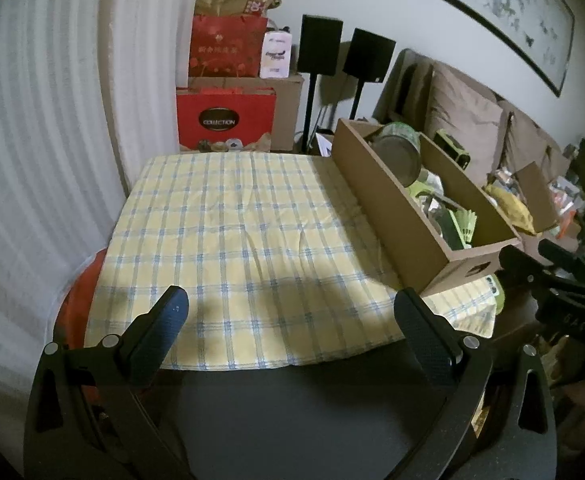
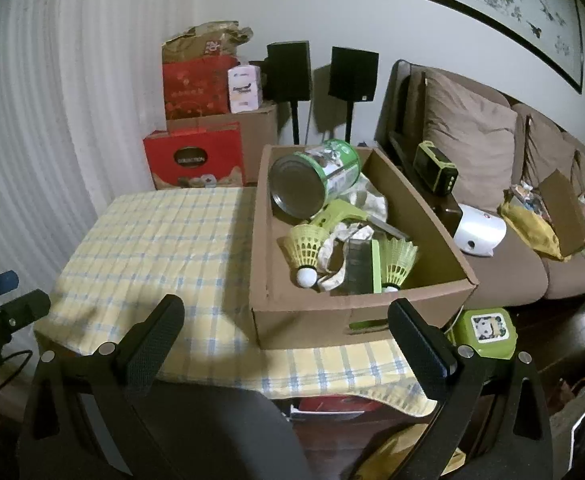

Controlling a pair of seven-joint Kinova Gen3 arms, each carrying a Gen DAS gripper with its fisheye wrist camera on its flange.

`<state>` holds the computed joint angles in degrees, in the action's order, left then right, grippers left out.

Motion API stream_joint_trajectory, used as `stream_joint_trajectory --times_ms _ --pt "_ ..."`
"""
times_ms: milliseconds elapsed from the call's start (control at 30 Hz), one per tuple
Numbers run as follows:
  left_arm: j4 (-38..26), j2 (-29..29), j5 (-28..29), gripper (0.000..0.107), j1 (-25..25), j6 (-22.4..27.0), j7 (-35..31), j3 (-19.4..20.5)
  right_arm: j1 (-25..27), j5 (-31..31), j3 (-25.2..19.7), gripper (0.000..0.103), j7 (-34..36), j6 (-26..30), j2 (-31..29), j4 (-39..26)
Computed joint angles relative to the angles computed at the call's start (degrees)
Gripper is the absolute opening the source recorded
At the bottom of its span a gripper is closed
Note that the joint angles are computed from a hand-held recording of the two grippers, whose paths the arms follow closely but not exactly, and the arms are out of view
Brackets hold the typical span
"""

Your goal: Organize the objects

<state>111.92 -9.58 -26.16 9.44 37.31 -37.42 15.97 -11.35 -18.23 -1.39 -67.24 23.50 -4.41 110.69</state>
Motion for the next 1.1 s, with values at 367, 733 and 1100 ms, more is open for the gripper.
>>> stream_joint_trajectory --times_ms 367,733,1100 --pt "-0.33 0.69 -6.33 0.103 0.60 2.88 7.05 2.41 -0.52 0.65 0.03 0.103 -0.26 -0.61 -1.08 1.63" --pt "-0.64 1.52 -10.61 0.103 2.71 5.36 12.12 2.49 -1.13 2.18 -0.17 0.103 -1.97 -0.95 -1.41 2.09" --pt "-0.43 2.00 -11.37 0.103 4.08 5.28 13.31 1.22 -1.25 3.17 -0.54 0.103 -3.09 -0.83 -1.45 2.07"
